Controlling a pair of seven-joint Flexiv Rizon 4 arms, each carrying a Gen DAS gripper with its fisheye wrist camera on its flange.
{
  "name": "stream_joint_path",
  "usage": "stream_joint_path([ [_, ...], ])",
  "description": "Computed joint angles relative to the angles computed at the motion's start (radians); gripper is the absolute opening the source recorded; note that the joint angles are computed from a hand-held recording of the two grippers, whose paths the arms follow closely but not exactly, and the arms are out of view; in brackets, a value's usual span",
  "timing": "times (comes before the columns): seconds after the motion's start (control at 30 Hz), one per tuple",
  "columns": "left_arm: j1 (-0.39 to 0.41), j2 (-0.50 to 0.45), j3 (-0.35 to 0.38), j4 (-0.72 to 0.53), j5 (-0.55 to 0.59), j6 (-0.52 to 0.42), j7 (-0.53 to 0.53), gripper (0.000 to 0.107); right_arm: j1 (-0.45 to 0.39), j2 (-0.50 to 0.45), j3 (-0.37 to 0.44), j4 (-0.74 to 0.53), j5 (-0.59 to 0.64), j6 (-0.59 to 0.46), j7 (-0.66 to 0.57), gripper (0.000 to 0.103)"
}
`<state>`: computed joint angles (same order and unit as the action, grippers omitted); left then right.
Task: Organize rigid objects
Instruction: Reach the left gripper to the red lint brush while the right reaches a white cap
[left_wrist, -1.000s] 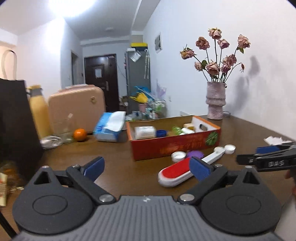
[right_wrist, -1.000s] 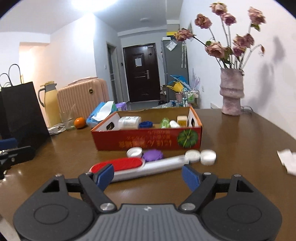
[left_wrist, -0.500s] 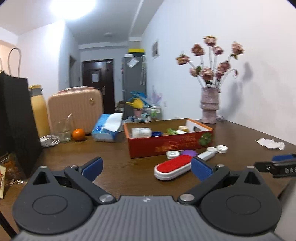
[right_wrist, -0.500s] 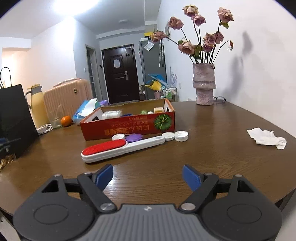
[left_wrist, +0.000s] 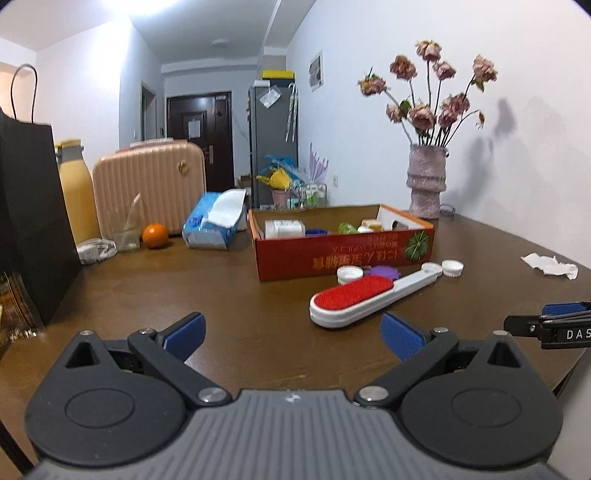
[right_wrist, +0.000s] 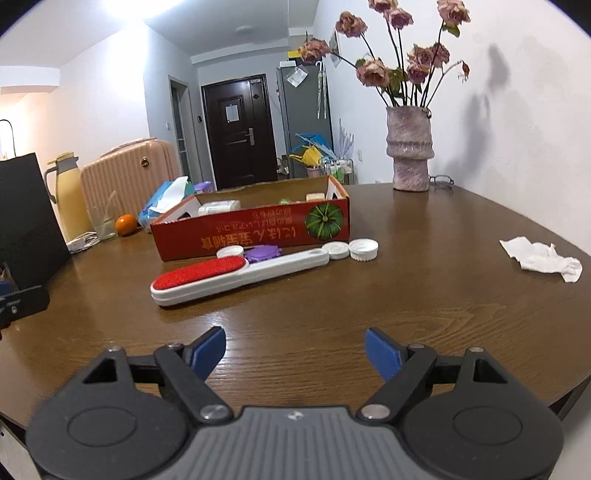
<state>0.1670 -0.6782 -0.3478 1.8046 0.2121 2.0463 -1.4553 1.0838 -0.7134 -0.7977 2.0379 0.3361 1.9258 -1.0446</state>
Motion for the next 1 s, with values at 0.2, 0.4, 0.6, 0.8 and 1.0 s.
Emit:
stream_joint_path([
  [0.2,-0.025,-0.031,0.002,-0.046,-0.044,-0.074,0.034,0.103,-0.072,-0.021,0.053,-0.039,-0.017,-0.017,0.026,0.082],
  [0.4,-0.050,-0.067,0.000,-0.102,-0.096,-0.129,0.082,0.103,-0.168,-0.041,0.116,-0.094,-0.051,-0.022,0.055,0.082],
  [0.6,-0.102,-0.124,0.014,-0.205,-0.196,-0.221,0.144,0.103,-0.287,-0.077,0.184,-0.199,-0.122,-0.044,0.077,0.080],
  [0.8,-0.159,-0.185,0.036,-0.339,-0.304,-0.316,0.193,0.103,-0.476,-0.107,0.331,-0.359,-0.222,-0.073,0.078,0.080],
  [1.0,-0.212,-0.261,0.059,-0.495,-0.409,-0.421,0.220,0.094,-0.751,-0.175,0.594,-0.589,-0.374,-0.182,0.126,0.060],
])
